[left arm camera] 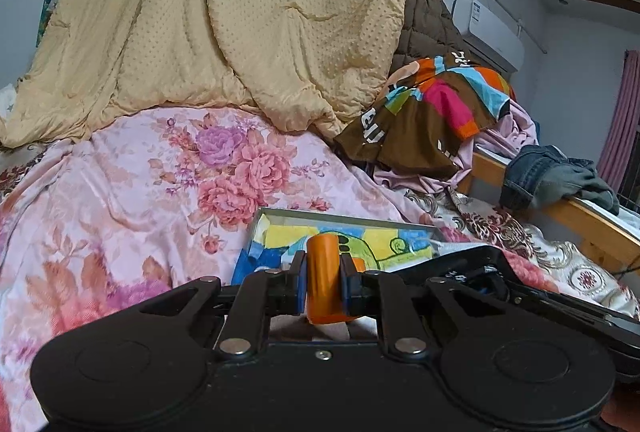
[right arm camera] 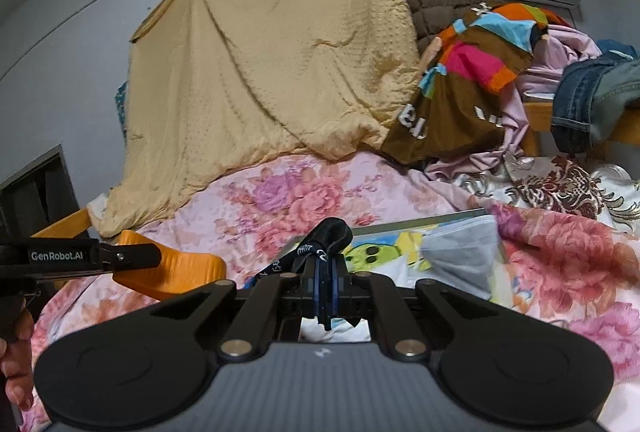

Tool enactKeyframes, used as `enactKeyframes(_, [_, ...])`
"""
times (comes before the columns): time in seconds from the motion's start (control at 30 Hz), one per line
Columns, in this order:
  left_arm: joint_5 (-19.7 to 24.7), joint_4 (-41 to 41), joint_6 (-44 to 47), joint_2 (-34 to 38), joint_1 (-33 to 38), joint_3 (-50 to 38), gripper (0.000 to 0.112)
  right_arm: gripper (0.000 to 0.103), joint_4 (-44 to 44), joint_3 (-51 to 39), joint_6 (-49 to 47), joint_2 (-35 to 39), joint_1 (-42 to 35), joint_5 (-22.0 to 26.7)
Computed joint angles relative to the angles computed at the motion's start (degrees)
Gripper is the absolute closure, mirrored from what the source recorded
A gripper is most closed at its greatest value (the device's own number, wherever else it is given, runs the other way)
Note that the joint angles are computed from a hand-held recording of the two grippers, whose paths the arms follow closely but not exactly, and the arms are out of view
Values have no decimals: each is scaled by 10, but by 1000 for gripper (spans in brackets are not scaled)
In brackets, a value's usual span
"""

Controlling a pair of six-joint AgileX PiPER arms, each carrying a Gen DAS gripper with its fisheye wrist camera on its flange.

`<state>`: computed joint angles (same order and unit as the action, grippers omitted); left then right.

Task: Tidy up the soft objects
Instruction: 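Lift the orange band and black mask and carry them toward the frog tray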

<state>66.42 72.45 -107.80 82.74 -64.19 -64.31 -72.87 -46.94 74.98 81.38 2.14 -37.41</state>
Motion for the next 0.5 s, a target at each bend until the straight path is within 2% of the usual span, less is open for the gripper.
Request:
enactKeyframes(0.3, [-107,-7,77,74,118,-91,95,97,24,-127,-17,125,-10,1])
enactKeyframes(0.5, [-162,-4,99,147,176,-168,95,97,-14,-210,53,193,-12,27])
